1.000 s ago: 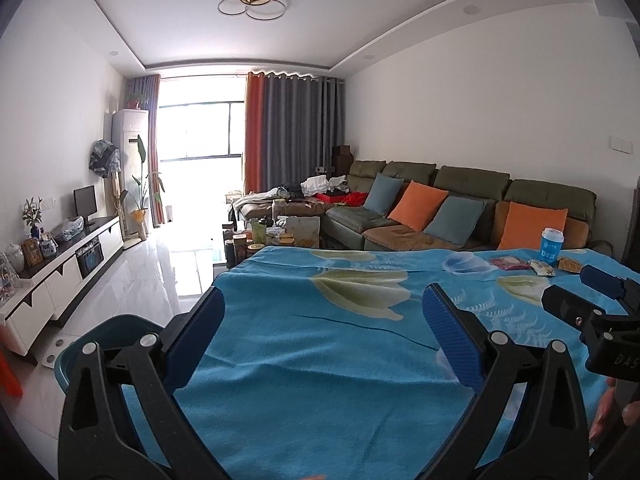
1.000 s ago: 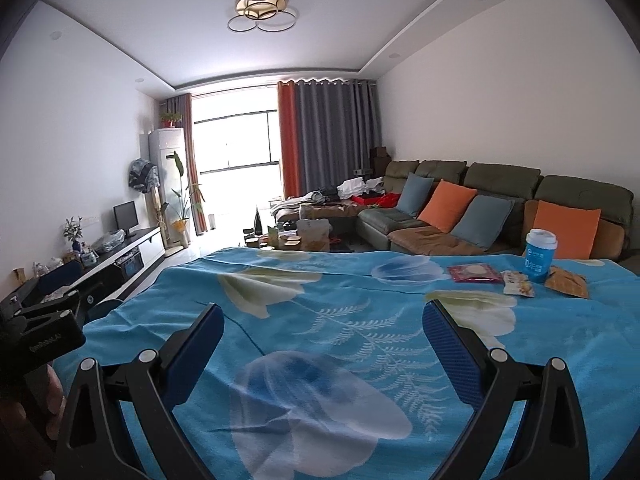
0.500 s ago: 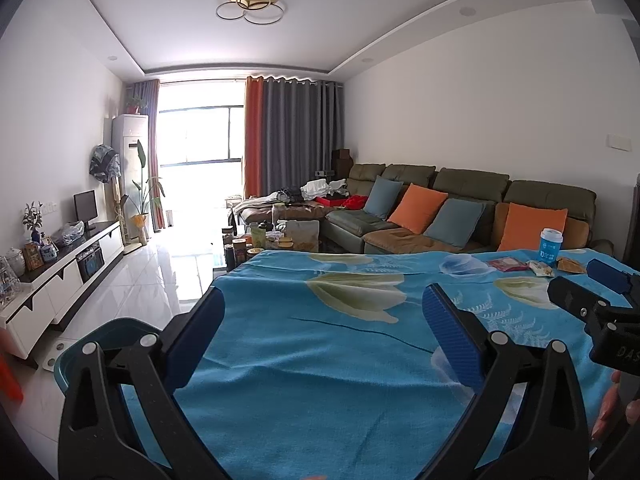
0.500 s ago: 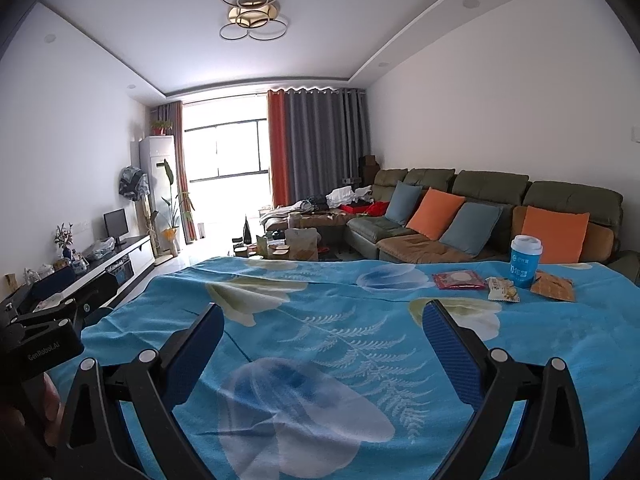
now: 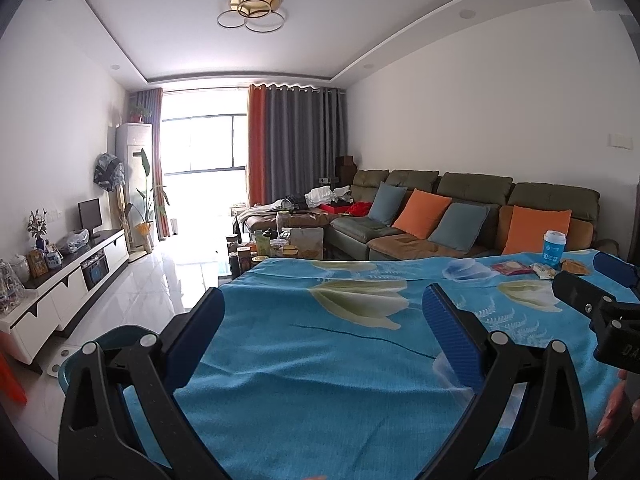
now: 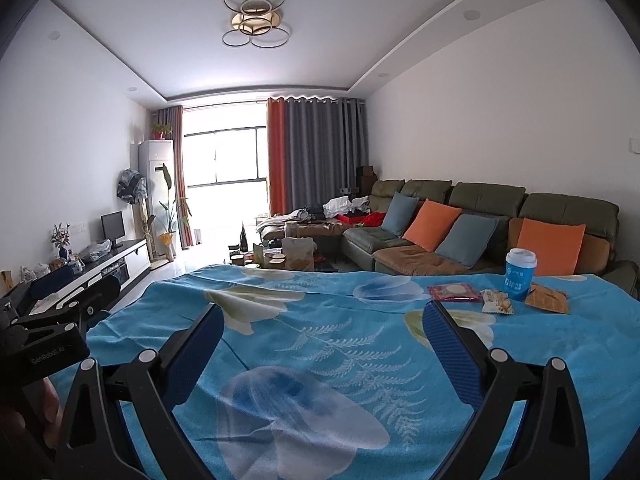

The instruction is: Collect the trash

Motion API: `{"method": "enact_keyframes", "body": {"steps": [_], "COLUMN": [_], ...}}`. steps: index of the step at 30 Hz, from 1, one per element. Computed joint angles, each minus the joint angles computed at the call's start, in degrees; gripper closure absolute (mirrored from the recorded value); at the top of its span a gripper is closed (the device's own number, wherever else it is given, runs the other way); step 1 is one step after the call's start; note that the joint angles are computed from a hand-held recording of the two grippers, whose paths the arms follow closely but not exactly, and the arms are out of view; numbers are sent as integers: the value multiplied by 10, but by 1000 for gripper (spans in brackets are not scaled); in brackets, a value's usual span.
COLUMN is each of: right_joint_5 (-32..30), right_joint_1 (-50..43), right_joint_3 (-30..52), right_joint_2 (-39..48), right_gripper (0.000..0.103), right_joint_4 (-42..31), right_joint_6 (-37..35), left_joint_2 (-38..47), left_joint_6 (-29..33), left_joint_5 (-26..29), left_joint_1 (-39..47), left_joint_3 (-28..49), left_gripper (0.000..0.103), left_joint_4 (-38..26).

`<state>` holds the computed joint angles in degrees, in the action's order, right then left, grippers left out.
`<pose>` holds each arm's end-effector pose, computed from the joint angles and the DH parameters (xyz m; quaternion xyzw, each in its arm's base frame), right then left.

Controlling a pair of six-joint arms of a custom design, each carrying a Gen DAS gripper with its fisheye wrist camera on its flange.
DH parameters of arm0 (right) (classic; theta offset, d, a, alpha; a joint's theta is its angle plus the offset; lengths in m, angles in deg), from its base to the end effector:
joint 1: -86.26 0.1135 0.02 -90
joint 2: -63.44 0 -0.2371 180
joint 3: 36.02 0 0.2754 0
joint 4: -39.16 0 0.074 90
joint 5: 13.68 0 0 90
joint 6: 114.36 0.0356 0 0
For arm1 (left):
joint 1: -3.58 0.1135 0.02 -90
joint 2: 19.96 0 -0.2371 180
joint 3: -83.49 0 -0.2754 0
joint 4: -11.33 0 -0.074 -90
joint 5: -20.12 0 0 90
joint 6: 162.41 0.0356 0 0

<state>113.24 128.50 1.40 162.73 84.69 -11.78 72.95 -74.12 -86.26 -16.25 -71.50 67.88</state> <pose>0.2264 0.1767 0.0758 -0.0108 0.7825 0.0368 0.6214 0.2308 -0.0725 0.0738 0.0314 0.7703 -0.0090 0.6368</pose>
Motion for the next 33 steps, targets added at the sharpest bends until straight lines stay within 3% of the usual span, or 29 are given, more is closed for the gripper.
{"method": "enact_keyframes", "body": {"steps": [33], "right_joint_5": [11], "right_joint_1": [1], "right_joint_3": [-5], "right_joint_2": [-4], "right_gripper": [7], "right_joint_4": [8], "right_joint_6": [-3], "left_joint_2": [-15], "left_joint_6": [3], "left_joint_5": [-19], "left_joint_1": [-6], "left_joint_3": [7], "left_gripper": [6], "left_joint_4": [-10]}}
